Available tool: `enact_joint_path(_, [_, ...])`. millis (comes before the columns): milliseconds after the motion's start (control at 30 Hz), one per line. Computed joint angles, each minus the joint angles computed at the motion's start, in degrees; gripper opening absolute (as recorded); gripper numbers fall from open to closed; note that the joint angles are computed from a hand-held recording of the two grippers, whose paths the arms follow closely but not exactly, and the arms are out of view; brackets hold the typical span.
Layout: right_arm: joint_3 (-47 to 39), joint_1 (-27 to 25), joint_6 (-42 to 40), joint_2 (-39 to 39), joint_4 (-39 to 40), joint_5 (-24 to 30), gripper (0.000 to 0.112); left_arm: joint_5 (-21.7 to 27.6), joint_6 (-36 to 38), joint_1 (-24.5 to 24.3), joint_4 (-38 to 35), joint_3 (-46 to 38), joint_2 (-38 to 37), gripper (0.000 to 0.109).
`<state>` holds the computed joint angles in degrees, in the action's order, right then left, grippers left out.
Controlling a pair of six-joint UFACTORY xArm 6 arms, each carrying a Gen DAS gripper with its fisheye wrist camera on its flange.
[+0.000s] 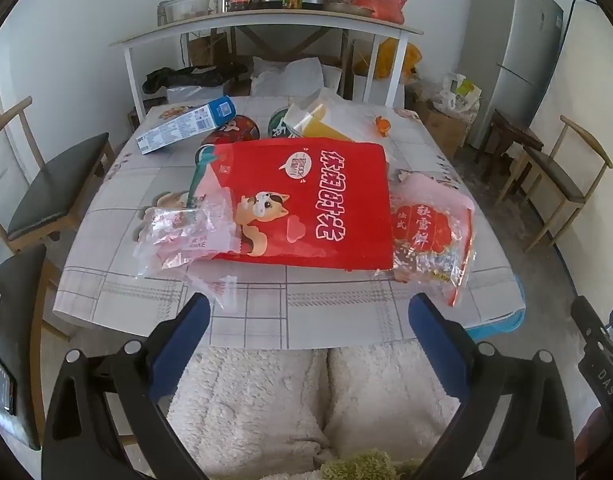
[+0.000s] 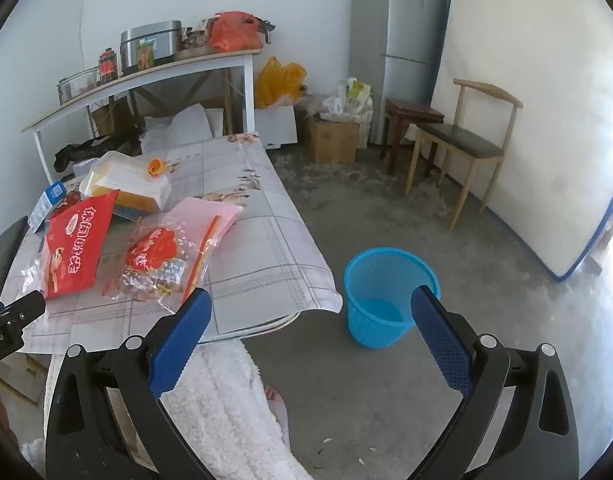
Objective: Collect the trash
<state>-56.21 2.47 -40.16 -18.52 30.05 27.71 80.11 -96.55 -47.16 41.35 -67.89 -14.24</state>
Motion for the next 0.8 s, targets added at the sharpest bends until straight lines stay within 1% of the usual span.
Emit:
enact_joint_path(133, [-0.04,-0.2,0.23,-0.17,-0.31,0.06,0.095,-0.65,0.36,0.34,0.05,0.14,-0.02,0.097])
enact_joint_path(300, [0.94,0.65,2.6,-1.46,-2.38,-0.25,0.095,-0.02,0.58,-0.1,0.69,-0.09,-0.83,0.097])
enact_joint_path(333, [0.04,-0.15,0.78,-0.34,-0.49,0.37,0.095,-0.2,0.8,0.03,0.76,0.05,-1.03,0.097])
enact_joint_path(433, [-0.19,-0.33,0.51,0.3,-0.3,0.6,0.095,0.51,-0.39,-0.96,1.86,-0.22,-0.3,0.097])
enact_joint_path(800, [-0.28,-0.64,-0.02,0.54,-0.01,0.41,0.095,0.7,-0.51,-1.08,2.04,-0.27,-0.29,0.097])
